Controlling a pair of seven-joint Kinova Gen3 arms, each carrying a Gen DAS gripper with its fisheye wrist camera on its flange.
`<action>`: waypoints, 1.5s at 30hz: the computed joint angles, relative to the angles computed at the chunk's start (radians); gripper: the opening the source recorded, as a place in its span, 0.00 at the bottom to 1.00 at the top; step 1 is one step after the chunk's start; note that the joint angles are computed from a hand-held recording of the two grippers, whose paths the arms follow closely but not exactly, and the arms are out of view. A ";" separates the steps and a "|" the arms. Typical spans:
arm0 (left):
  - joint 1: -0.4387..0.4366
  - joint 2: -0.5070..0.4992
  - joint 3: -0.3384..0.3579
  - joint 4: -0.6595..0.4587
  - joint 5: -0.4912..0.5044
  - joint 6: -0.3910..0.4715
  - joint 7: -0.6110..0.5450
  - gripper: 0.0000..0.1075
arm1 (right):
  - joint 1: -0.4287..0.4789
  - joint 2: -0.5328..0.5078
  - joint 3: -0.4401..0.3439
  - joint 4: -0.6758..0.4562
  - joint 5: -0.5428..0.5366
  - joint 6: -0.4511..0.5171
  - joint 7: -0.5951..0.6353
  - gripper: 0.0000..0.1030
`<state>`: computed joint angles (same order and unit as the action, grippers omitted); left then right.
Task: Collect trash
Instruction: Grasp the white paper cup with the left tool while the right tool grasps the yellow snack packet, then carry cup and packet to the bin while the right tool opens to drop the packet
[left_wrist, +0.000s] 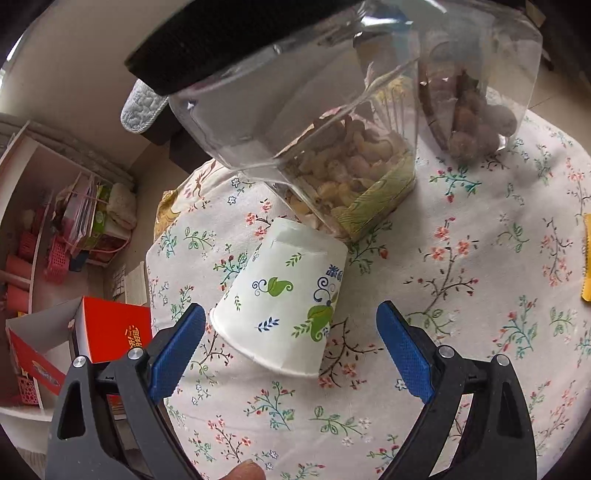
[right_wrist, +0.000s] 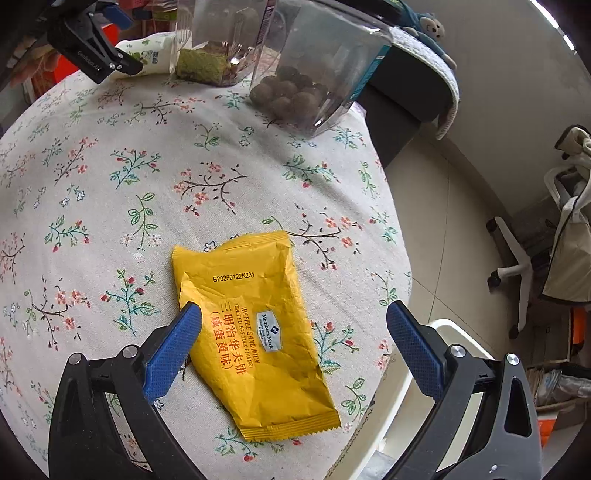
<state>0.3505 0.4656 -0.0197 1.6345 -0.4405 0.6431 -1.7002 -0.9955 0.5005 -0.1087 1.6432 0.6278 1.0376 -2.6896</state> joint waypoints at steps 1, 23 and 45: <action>-0.008 0.011 0.003 -0.002 0.004 -0.008 -0.008 0.85 | 0.012 0.005 -0.005 -0.001 -0.008 -0.010 0.016 0.93; -0.196 -0.297 0.041 0.385 0.286 -0.129 0.182 0.44 | 0.219 -0.151 -0.072 0.209 -0.304 -0.450 0.016 0.51; -0.377 -0.740 0.298 0.619 0.404 -0.276 0.488 0.45 | -0.206 -0.296 0.063 0.200 0.411 -0.190 -0.715 0.01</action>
<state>-0.0268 -0.2744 0.2780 2.2532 -0.0362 0.3671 -1.2119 -1.2011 0.2040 -0.0456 1.8429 1.0390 0.8472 -3.4045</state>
